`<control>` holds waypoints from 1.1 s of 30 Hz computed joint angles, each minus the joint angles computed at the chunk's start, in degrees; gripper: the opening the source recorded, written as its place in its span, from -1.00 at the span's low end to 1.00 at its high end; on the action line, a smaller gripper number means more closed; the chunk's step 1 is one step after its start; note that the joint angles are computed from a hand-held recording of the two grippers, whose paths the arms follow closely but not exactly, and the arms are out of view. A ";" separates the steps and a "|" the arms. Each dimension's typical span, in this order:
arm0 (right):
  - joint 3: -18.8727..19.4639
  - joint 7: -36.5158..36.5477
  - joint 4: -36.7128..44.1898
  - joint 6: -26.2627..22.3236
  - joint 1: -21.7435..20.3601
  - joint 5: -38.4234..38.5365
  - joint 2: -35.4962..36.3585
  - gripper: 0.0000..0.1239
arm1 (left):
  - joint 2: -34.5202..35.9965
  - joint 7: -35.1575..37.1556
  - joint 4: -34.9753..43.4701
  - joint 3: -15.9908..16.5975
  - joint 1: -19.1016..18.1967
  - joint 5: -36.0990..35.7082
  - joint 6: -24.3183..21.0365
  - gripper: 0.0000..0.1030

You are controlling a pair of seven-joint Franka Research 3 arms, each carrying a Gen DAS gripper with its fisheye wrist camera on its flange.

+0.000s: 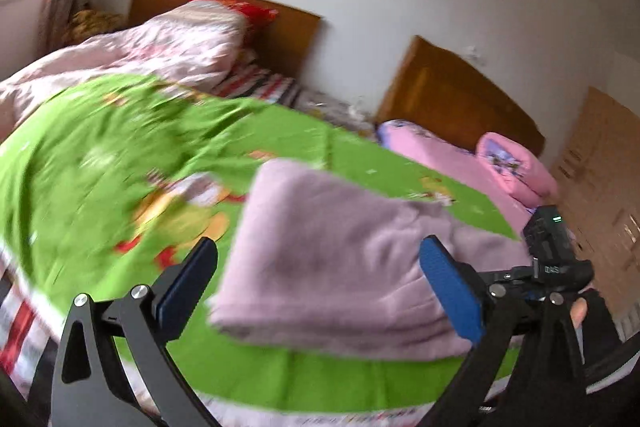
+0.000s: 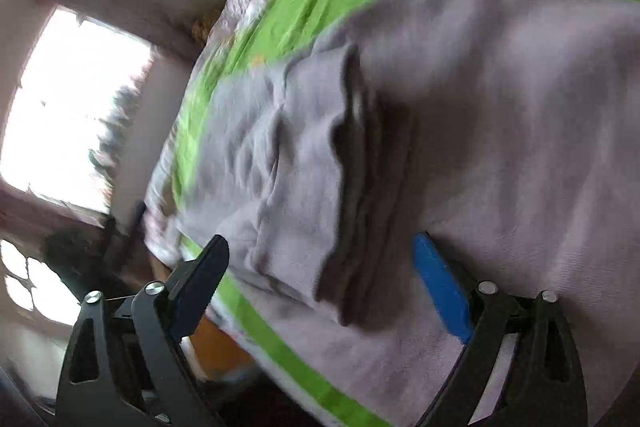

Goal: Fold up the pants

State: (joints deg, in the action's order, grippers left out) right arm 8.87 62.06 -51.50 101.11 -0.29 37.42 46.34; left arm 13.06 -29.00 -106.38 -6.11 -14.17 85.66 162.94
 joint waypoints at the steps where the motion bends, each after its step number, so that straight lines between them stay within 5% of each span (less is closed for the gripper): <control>1: -0.59 -1.55 -2.56 1.48 0.81 -1.31 -1.90 0.49 | -0.45 -0.81 -1.17 0.07 0.04 0.01 -0.11 0.96; 11: -1.20 0.29 -6.84 8.80 2.87 -1.29 -3.65 0.08 | 1.82 0.74 -2.35 0.73 1.38 -1.70 2.48 0.96; 18: 0.14 1.78 -5.29 12.38 2.07 0.24 -1.11 -0.71 | 3.59 4.36 -1.00 2.19 1.48 -4.55 5.31 0.96; 26: 1.49 -1.57 -9.22 16.98 1.24 4.20 -3.79 -0.78 | 2.43 31.35 -3.46 -1.12 -0.07 -24.53 -4.13 0.96; 33: -0.38 -2.67 -10.19 19.69 2.54 2.91 -5.34 -0.78 | 3.02 33.43 -2.49 0.15 -1.82 -29.77 -9.55 0.96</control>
State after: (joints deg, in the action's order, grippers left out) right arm 8.49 59.39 -61.69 120.80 2.25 40.33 41.00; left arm 16.08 4.42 -108.87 -5.96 -15.99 55.89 153.39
